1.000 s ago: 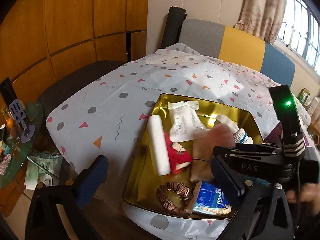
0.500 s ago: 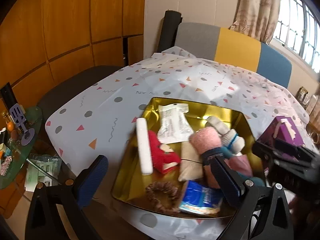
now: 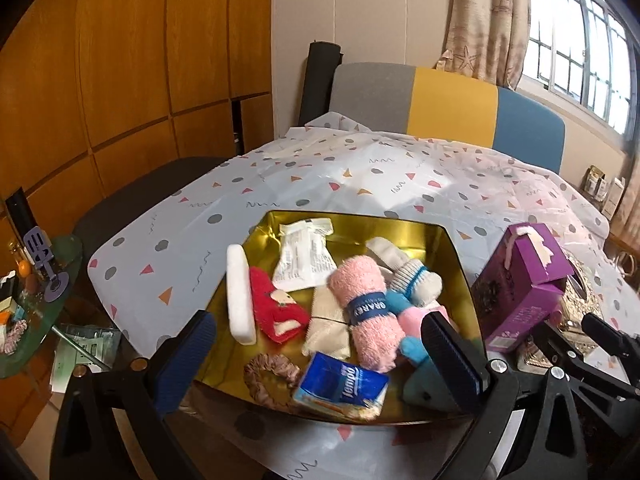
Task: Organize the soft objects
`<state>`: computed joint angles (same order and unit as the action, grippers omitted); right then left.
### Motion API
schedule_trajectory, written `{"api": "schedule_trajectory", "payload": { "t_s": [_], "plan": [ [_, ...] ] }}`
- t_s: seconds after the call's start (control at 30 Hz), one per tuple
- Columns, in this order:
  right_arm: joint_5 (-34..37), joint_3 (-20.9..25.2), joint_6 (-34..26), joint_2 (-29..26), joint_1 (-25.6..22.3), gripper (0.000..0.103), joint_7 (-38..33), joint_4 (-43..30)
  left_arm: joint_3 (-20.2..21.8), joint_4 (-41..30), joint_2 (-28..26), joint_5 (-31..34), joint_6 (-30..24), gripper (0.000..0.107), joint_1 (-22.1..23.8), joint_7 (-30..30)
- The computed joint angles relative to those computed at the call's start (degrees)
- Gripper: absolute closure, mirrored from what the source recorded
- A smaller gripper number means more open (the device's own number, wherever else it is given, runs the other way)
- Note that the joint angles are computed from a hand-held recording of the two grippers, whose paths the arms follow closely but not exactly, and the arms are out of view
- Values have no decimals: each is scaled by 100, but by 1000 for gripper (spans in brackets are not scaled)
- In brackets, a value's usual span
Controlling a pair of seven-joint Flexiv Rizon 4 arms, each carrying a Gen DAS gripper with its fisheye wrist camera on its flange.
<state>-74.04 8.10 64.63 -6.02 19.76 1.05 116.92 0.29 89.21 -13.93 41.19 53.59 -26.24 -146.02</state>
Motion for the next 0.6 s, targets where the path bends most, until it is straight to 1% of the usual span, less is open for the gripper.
{"api": "schedule_trajectory", "payload": {
  "t_s": [0.17,0.6],
  "plan": [
    [-146,5,-49,125,-67,31,244,120,-22,-52,-17,116,-168,4,-101,-27],
    [-221,50,-30,183,-153,31,406,216,-42,-19,-24,69,-48,4,-102,-14]
  ]
}}
